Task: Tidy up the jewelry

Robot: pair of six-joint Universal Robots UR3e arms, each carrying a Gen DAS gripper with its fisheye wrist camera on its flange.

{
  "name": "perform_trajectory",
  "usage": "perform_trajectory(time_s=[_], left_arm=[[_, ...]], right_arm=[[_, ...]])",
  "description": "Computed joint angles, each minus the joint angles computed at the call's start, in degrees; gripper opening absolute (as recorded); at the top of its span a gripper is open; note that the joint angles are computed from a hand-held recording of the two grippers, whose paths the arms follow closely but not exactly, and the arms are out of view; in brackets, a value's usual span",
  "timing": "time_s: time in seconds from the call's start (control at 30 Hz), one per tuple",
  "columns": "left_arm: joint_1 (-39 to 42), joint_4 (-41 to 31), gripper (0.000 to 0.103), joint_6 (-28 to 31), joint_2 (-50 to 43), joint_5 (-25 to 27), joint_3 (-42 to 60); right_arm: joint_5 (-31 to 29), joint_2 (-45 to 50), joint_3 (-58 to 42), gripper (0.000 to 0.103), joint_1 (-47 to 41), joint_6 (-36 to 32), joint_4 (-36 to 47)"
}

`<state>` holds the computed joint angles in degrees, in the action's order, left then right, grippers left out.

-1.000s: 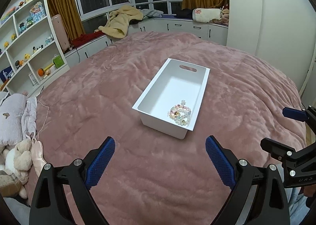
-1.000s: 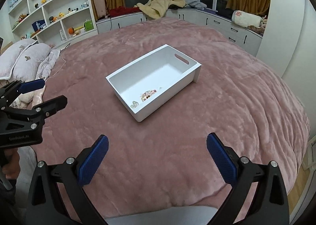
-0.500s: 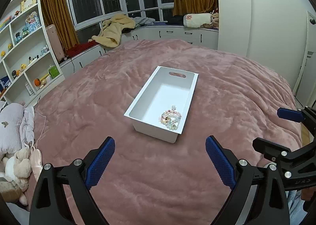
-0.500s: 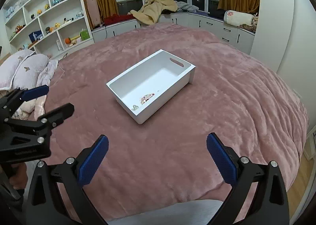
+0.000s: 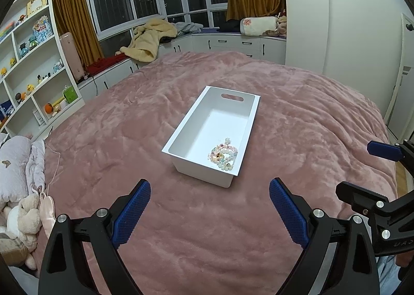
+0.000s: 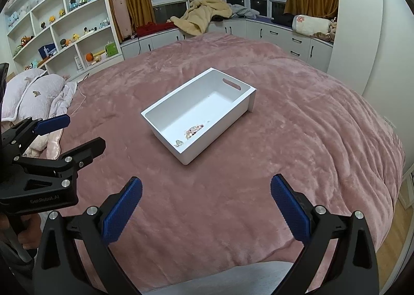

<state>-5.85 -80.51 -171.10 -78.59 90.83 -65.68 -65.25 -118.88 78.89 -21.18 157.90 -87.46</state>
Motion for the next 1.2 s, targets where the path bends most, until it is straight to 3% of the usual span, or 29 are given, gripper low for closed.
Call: perform_trajectory(time_s=[1.2], left_arm=[[1.4,1.9,0.094,2.2,0.2,-0.5,-2.0]], right_arm=[[-2.1,-0.1,1.4,0.098,2.6,3.6,-3.1]])
